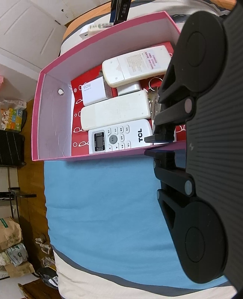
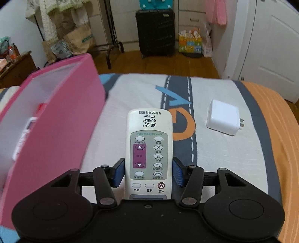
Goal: Organize rigid objects
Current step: 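Lift the QUNDA remote and carry it toward the pink box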
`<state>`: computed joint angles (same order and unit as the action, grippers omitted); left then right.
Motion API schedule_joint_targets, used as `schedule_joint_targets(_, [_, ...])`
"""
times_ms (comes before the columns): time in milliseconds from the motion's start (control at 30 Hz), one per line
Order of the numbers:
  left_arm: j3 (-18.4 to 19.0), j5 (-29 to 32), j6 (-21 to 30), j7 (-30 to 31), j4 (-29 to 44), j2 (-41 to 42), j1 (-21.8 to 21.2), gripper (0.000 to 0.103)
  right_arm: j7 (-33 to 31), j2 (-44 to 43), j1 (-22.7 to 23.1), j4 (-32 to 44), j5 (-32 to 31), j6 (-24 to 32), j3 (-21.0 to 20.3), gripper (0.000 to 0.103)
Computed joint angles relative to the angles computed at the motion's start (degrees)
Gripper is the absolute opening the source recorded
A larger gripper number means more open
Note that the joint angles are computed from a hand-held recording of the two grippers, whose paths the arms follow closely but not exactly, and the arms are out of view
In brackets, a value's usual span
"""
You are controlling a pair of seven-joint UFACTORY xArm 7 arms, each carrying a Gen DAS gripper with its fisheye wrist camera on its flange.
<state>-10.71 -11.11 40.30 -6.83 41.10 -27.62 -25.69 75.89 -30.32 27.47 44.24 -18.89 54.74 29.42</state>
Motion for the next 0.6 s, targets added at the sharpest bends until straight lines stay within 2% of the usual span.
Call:
schedule_joint_targets(267, [1.2,-1.3,0.1,3.4,-0.1,0.0,-0.8,0.007,1.8,-1.2,-0.3,3.3,-2.1,0.5,3.0,0.058])
schedule_joint_targets(433, [2.1,-3.5,-0.1,4.9,-0.3,0.0,-0.9,0.008,1.7,-0.3,-1.2,7.6,-5.7,3.3,5.8,0.058])
schedule_joint_targets(600, [1.6,-3.6,-0.2,4.9,-0.4,-0.1,-0.4,0.008,0.8,-0.2,-2.8,13.2,-10.0,2.5,8.0,0.058])
